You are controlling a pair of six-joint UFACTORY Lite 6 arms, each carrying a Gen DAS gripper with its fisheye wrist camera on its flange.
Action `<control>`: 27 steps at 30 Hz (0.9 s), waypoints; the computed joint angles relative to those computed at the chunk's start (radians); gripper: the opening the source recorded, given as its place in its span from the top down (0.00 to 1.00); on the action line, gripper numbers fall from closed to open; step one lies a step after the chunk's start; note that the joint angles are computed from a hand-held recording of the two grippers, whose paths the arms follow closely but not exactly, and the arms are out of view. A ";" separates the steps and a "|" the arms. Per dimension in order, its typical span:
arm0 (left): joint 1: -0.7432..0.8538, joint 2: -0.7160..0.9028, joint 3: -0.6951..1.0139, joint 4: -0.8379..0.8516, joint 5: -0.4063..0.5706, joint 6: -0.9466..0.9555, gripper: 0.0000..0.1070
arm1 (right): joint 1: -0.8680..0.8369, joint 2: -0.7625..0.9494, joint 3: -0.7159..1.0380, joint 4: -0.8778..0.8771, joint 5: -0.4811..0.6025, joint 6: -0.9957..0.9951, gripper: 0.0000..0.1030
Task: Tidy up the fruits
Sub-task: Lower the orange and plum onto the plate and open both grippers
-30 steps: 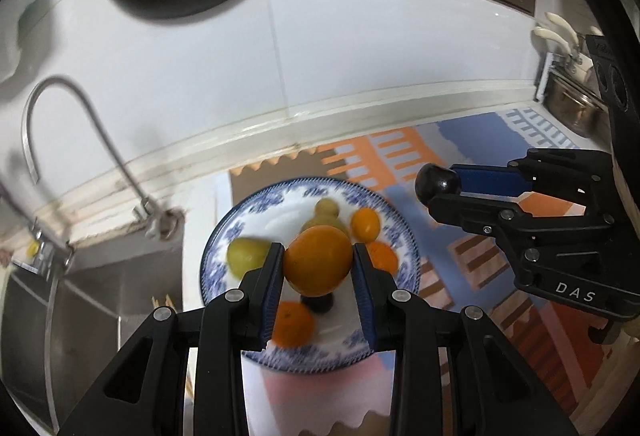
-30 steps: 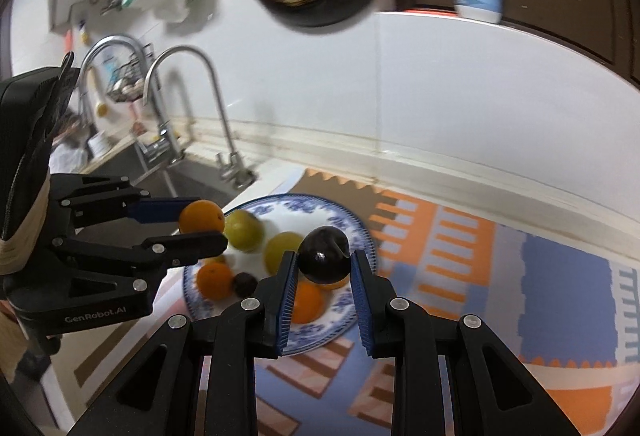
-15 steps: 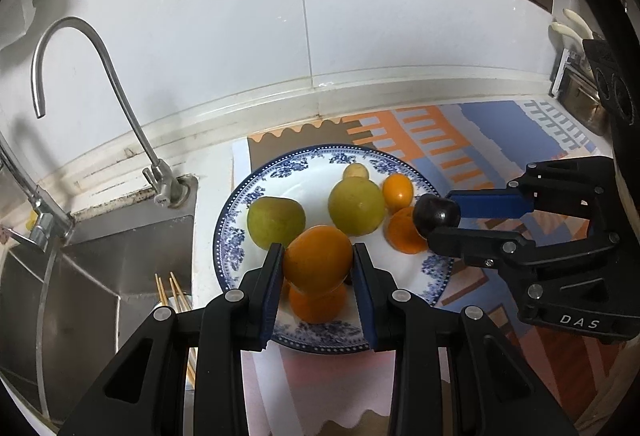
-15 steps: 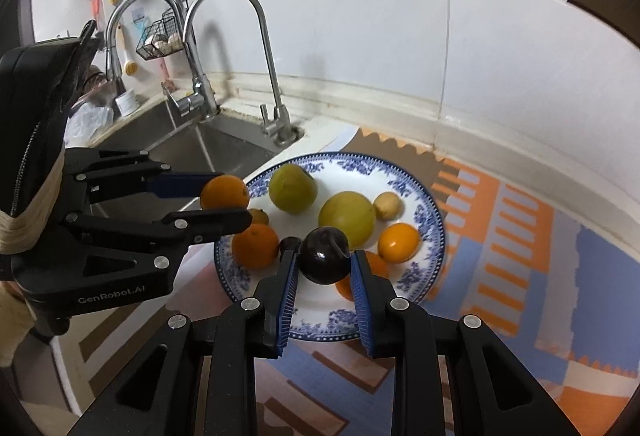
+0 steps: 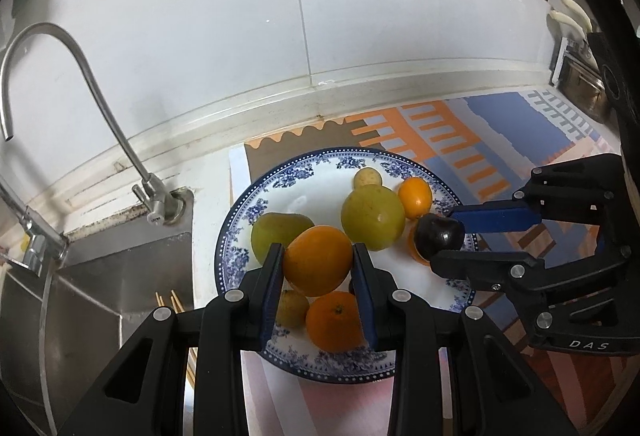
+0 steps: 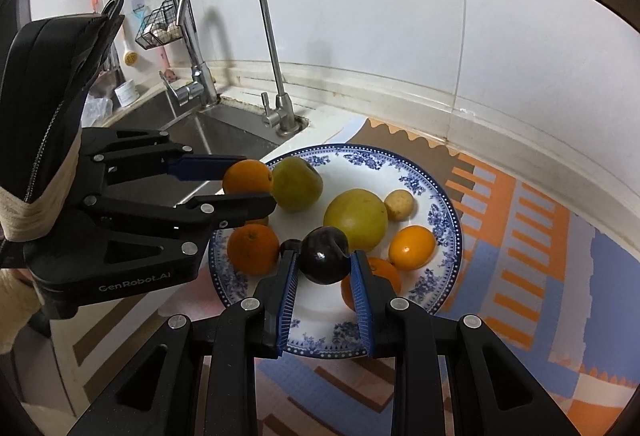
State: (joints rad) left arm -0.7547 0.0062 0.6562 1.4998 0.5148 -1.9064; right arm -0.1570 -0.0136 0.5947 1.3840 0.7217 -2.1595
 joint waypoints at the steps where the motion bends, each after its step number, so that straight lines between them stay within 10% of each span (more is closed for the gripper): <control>1: 0.001 0.004 0.002 0.002 0.000 0.002 0.69 | 0.003 0.003 0.002 0.003 -0.003 -0.001 0.73; 17: -0.086 -0.090 -0.052 -0.099 0.176 -0.006 0.42 | 0.039 0.021 0.010 0.055 -0.043 -0.015 0.72; 20: -0.135 -0.119 -0.062 -0.150 0.251 -0.026 0.41 | 0.034 0.007 0.001 0.085 -0.051 -0.029 0.51; 27: -0.254 -0.161 -0.035 -0.265 0.374 -0.059 0.34 | -0.048 -0.088 -0.033 0.034 0.020 0.014 0.51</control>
State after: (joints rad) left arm -1.0086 -0.1543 0.6215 1.2344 0.8892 -1.9650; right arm -0.2049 -0.1016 0.5617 1.4184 0.7414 -2.1459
